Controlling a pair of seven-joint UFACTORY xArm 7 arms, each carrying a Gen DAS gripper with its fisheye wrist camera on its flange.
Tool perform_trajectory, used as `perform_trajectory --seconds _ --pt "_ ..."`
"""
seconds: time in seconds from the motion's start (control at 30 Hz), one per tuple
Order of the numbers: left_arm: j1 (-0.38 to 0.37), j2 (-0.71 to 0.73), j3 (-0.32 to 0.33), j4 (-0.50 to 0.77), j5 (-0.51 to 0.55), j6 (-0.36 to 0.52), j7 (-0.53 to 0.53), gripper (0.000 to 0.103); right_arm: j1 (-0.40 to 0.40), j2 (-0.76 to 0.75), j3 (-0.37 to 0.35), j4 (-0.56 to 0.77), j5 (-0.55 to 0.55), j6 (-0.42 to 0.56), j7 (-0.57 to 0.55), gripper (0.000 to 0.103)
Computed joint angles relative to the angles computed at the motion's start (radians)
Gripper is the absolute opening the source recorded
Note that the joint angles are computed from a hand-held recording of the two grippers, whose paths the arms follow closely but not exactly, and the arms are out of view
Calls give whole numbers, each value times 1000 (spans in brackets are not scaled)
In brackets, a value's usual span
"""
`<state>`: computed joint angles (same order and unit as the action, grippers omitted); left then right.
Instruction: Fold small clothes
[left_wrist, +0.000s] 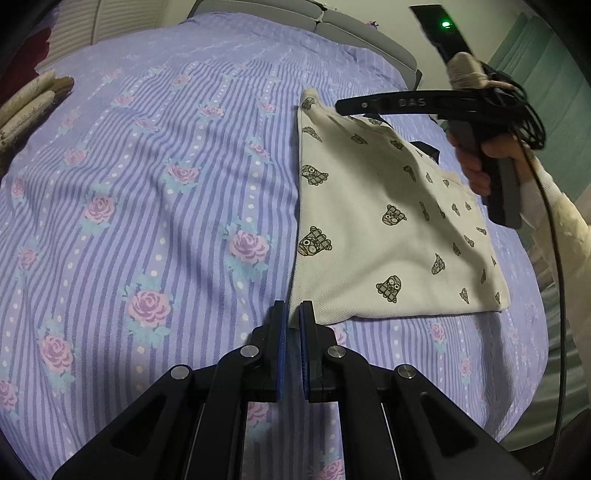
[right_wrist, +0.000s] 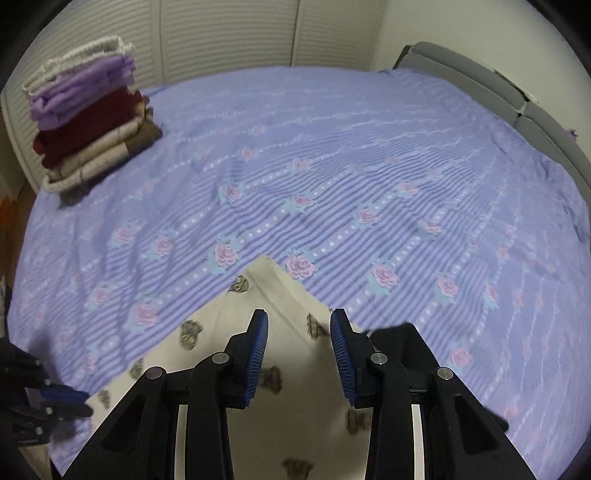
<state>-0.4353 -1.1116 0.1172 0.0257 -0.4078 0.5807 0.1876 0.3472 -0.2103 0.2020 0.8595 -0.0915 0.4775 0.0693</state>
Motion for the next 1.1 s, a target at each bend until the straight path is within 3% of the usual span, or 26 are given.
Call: perform_trajectory --seconds 0.17,0.23,0.47,0.6,0.77,0.9,1.1 --pt "1 1 -11 0 12 -4 8 9 9 52 -21 39 40 26 -73 28" --pt "-5 2 -15 -1 15 -11 6 9 15 58 -38 41 101 25 -124 28" --pt "-14 20 4 2 5 -21 16 9 9 59 -39 45 140 54 -192 28" --pt "-5 17 8 2 11 -15 26 9 1 73 -34 58 133 75 -187 13" --pt "-9 16 -3 -1 7 -22 24 9 -3 62 -26 52 98 74 -181 4" --pt "-12 16 -7 -2 10 -25 17 9 -17 43 -14 46 33 41 -120 4" --pt "-12 17 -5 1 15 -20 15 9 -35 63 5 70 -83 71 -31 4"
